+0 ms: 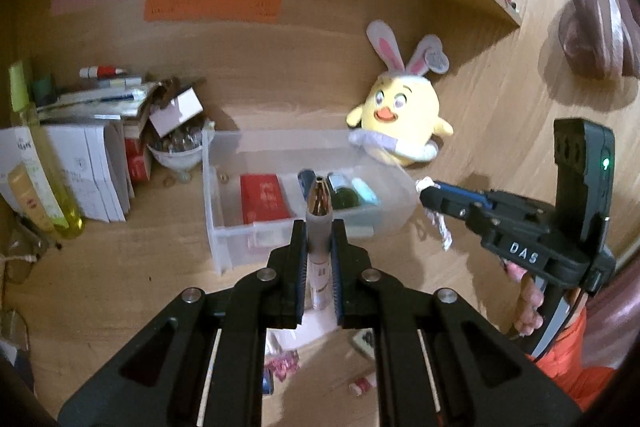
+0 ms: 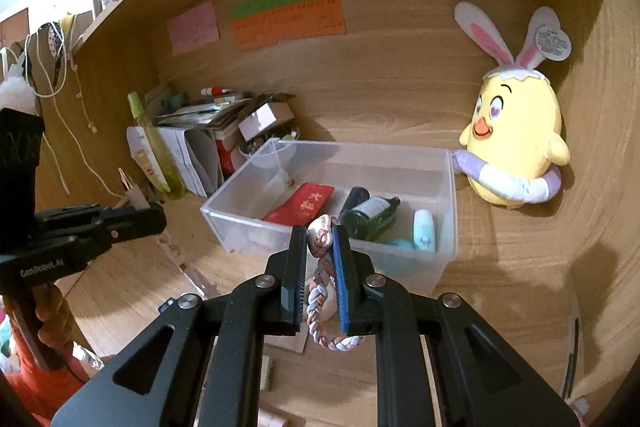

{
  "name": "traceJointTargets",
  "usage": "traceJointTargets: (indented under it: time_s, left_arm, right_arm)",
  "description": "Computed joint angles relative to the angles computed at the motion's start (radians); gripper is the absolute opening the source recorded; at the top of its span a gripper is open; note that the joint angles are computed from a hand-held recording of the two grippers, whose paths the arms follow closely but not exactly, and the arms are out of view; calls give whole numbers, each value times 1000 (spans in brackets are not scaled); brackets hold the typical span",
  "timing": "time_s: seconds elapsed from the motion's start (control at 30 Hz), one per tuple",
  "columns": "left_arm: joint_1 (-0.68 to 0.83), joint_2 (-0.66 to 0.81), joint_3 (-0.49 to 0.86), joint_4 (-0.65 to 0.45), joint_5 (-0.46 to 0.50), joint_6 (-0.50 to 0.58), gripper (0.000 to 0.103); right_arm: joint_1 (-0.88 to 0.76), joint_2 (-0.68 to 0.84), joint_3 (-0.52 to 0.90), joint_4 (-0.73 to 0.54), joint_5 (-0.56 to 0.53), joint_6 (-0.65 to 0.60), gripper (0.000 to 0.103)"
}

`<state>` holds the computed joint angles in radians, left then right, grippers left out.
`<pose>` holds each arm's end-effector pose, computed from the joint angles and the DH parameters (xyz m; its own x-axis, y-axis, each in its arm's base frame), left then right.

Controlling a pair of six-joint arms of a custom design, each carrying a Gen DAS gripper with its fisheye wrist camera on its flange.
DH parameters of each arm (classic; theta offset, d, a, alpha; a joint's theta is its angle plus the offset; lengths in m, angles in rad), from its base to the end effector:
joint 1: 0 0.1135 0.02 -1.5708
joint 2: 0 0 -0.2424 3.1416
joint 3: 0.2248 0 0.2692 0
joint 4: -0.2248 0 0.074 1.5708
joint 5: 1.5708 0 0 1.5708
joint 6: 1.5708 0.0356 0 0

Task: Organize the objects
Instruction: 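Carry the white pen and braided cord into the clear box and release both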

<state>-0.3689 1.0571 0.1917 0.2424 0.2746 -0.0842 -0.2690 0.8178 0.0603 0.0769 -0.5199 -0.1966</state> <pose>0.1874 -0.0828 0.1005 -0.5888 0.1408 -0.7960 0.5048 0.8332 -0.2260 0.1663 -0.0275 0.0876 -0.5673 -0.0194 -0.8233 -0.2573 0.9538 0.1548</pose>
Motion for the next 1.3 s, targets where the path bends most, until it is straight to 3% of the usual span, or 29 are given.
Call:
traceJointTargets:
  time_s: [0.37, 0.73, 1.03, 1.3]
  left_arm:
    - [8, 106, 145, 19, -26, -30, 10]
    - [-56, 397, 329, 130, -135, -39, 10]
    - [-66, 639, 469, 165, -81, -46, 10]
    - [-43, 784, 577, 118, -36, -48, 10]
  right_arm:
    - [1, 249, 123, 145, -7, 9, 11]
    - [25, 487, 265, 255, 51, 8, 12]
    - [74, 739, 378, 344, 161, 0, 12]
    - [133, 896, 462, 368, 257, -1, 12]
